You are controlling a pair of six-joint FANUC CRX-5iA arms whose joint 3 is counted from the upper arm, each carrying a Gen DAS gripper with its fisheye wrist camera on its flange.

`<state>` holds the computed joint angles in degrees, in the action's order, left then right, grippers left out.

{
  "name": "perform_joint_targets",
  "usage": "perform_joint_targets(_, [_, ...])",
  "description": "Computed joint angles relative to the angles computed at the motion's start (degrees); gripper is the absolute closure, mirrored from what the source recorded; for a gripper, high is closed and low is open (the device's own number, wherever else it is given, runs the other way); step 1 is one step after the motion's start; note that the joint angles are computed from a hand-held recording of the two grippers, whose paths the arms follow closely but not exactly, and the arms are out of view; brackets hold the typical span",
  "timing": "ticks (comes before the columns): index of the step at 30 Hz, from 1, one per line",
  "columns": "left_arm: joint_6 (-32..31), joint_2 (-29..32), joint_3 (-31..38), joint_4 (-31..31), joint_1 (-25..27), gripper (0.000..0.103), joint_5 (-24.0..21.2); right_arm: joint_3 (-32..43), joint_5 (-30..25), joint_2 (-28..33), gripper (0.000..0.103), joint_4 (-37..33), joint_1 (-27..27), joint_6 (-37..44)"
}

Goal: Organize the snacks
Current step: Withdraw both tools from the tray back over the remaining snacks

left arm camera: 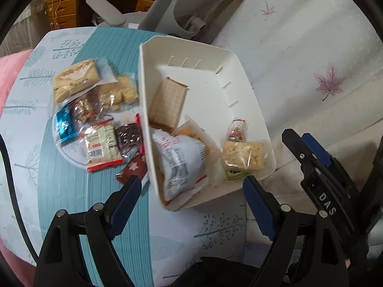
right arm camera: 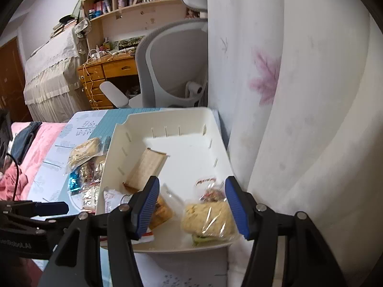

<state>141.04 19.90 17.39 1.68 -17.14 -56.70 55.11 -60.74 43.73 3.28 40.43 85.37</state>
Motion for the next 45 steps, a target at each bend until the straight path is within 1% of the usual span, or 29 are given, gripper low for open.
perform_joint_targets(4, [0.8, -2.6, -3.6, -0.3, 0.0, 0.017, 0.6, 4.6, -5.5, 2.3, 0.045, -2.6, -0.3, -3.0])
perform_joint_targets(9, [0.7, -6.1, -8.1, -0.1, 0.5, 0.017, 1.0, 9.0, -11.8, 4.6, 0.045, -6.2, -0.6, -8.9])
perform_joint_targets(11, [0.4, -7.8, -10.3, 0.2, 0.9, 0.017, 0.9, 9.3, -13.3, 4.9, 0.045, -6.7, -0.5, -11.0])
perform_joint_targets(16, [-2.1, -11.7, -15.6, 1.9, 2.6, 0.018, 0.5, 7.3, -15.0, 3.9, 0.045, -7.5, 0.5, -16.8])
perform_joint_targets(20, [-5.2, -15.2, -19.2, 2.8, 4.3, 0.018, -1.0, 4.4, -14.8, 2.2, 0.045, -8.0, 1.7, -21.6])
perform_joint_targets(21, [-6.1, -16.1, -20.2, 3.1, 4.8, 0.018, -1.3, 4.0, -14.9, 2.0, 0.044, -8.1, 2.0, -22.7])
perform_joint_targets(23, [-8.0, -17.9, -22.1, 3.6, 5.9, 0.018, -1.8, 2.0, -14.3, 0.9, 0.039, -8.1, 2.8, -25.3])
perform_joint_targets(25, [-10.2, -19.5, -23.7, 4.0, 7.1, 0.018, -2.7, -0.5, -13.3, -0.2, 0.039, -7.7, 3.7, -28.2])
perform_joint_targets(33, [-21.7, -24.9, -28.8, 5.8, 13.6, 0.018, -6.7, -5.9, -12.3, -2.4, 0.039, -8.2, 6.6, -39.0])
perform_joint_targets(39, [-31.4, -26.2, -30.1, 6.5, 19.0, 0.018, -9.3, -9.5, -10.6, -3.4, 0.039, -7.0, 9.4, -45.4])
perform_joint_targets(45, [-39.3, -24.7, -29.4, 6.9, 23.3, 0.018, -11.6, -11.4, -10.0, -3.4, 0.039, -6.0, 11.5, -51.0])
